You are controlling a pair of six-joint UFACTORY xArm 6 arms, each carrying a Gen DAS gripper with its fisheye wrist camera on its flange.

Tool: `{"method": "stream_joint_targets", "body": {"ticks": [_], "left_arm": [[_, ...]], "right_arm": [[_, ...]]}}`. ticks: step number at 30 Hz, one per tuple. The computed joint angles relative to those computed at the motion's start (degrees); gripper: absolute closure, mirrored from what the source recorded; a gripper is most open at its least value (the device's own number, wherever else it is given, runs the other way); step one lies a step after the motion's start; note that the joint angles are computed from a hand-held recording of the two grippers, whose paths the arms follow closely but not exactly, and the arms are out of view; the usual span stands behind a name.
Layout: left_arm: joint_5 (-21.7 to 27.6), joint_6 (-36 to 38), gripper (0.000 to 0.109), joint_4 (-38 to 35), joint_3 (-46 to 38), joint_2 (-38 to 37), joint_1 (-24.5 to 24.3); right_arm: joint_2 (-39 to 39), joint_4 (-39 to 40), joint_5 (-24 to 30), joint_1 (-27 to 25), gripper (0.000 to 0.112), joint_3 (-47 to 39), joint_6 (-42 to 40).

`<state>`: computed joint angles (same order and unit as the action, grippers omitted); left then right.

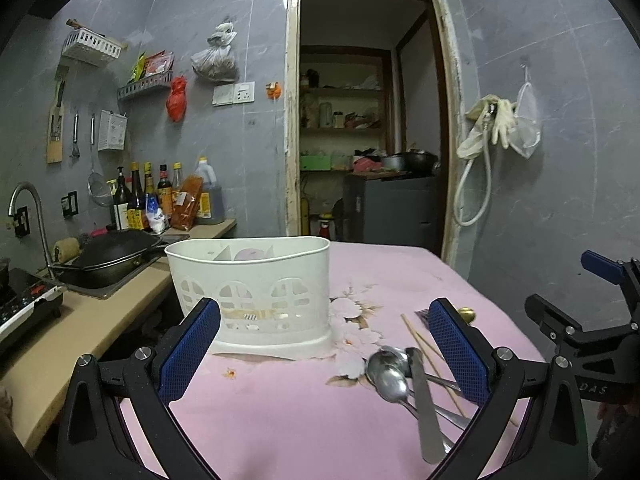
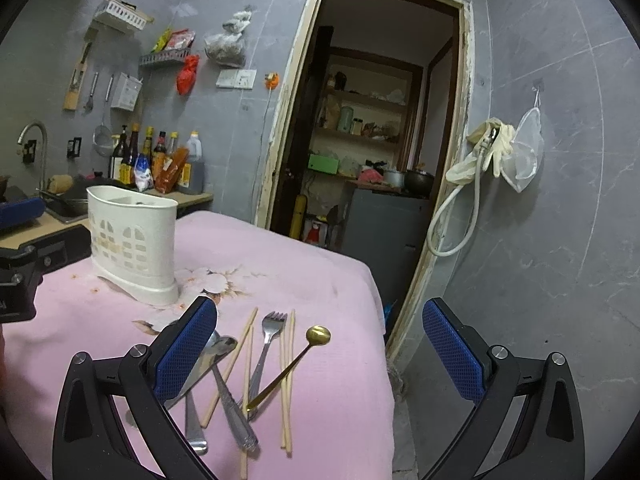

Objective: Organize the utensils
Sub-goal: 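Move the left tool to the silver spoons while the right tool approaches the chopsticks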

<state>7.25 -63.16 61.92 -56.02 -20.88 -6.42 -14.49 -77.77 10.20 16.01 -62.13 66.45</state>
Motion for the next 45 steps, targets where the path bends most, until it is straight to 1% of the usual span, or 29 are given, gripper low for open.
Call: {"method": "stream_joint_targets", "body": {"ticks": [2,4,7,10,11,12,14,16,18,20,22,25,28,30,31,33,34,36,38,39,40,41,42,43,44,45], "left_arm": [[1.1,2.7,0.006,-2.83,-1.1,1.43,-0.35],[1.82,7.12,0.007,-7.8,-1.9,3.01,-0.73],[2.36,11.01,0.006,-12.51,-2.77,4.73,-0.83],[3.1,18.59,0.007,-21.34,-3.36,6.3,-1.08],[4.21,21.96,0.007,-25.18,-3.78,6.96,-1.48],[5.47,26.82,0.007,-30.63,-4.31,7.77,-1.9],[6.87,33.21,0.007,-38.09,-4.99,8.83,-2.27],[9.12,39.02,0.007,-45.23,-6.21,10.09,-2.54],[11.26,44.04,0.007,-51.74,-7.39,11.11,-2.59],[12.86,46.11,0.007,-54.88,-8.19,11.7,-2.49],[13.9,46.94,0.007,-56.54,-8.41,11.82,-2.25],[15.62,50.22,0.007,-61.29,-8.63,11.64,-1.83],[17.71,54.63,0.007,-66.55,-9.47,12.0,-1.45],[19.86,57.71,0.007,-69.87,-10.45,12.51,-1.15],[21.53,59.64,0.007,-71.94,-11.17,12.79,-0.92],[24.13,62.99,0.007,-75.51,-12.43,13.29,-0.48],[25.09,64.03,0.007,-76.62,-13.0,13.54,-0.35],[27.08,66.81,0.008,-78.9,-14.3,14.21,-0.22],[28.29,68.47,0.011,-80.21,-15.43,14.96,-0.33],[28.78,69.28,0.015,-80.84,-15.91,15.36,-0.34],[29.73,70.25,0.021,-81.67,-16.72,15.97,-0.33],[31.06,71.32,0.025,-82.63,-18.06,16.98,-0.23],[32.49,72.66,0.034,-83.87,-19.28,17.88,-0.04],[33.25,73.14,0.044,-84.27,-20.21,18.73,-0.03],[34.19,73.74,0.049,-84.75,-21.25,19.63,0.04],[35.3,74.45,0.057,-85.35,-22.48,20.65,0.18]], "right_arm": [[1.48,2.35,0.2,0.0,0.009,-1.03,-2.46],[2.86,3.9,1.34,0.16,0.009,-2.29,-4.01],[4.21,3.19,3.14,0.26,0.009,-3.71,-2.71],[5.52,5.1,3.61,0.01,0.009,-4.7,-4.29],[6.26,6.93,3.96,-0.06,0.009,-5.19,-6.12],[6.76,8.4,4.04,-0.11,0.009,-5.47,-7.7],[7.81,11.49,4.17,-0.23,0.009,-6.12,-11.17],[8.6,13.45,4.61,-0.13,0.009,-6.6,-13.25],[9.59,18.1,4.92,-0.05,0.009,-7.09,-17.42],[10.54,21.83,5.76,0.22,0.009,-7.83,-20.56],[11.34,24.72,6.85,0.57,0.009,-8.55,-23.0],[12.2,26.25,9.32,1.24,0.009,-9.66,-24.82],[12.96,30.54,10.59,1.59,0.009,-10.43,-28.74],[13.36,37.62,9.76,1.55,0.009,-10.29,-34.53],[13.62,42.92,9.24,1.49,0.009,-10.19,-38.92],[14.32,48.79,9.84,1.62,0.009,-10.74,-44.22],[14.52,49.95,9.93,1.67,0.009,-10.83,-45.41],[15.17,53.45,10.22,1.63,0.015,-11.31,-48.76],[15.81,58.4,10.76,1.65,0.023,-11.83,-52.85],[16.21,60.68,11.2,1.66,0.026,-12.17,-54.55],[16.8,63.11,11.95,1.66,0.033,-12.82,-56.38],[17.39,65.36,12.75,1.68,0.039,-13.48,-58.04],[17.77,66.71,13.33,1.68,0.042,-13.92,-58.96],[18.47,69.27,14.51,1.63,0.049,-14.79,-60.82],[19.1,71.14,15.22,1.6,0.053,-15.53,-62.22],[19.52,72.47,15.7,1.6,0.055,-15.98,-63.13]]}}
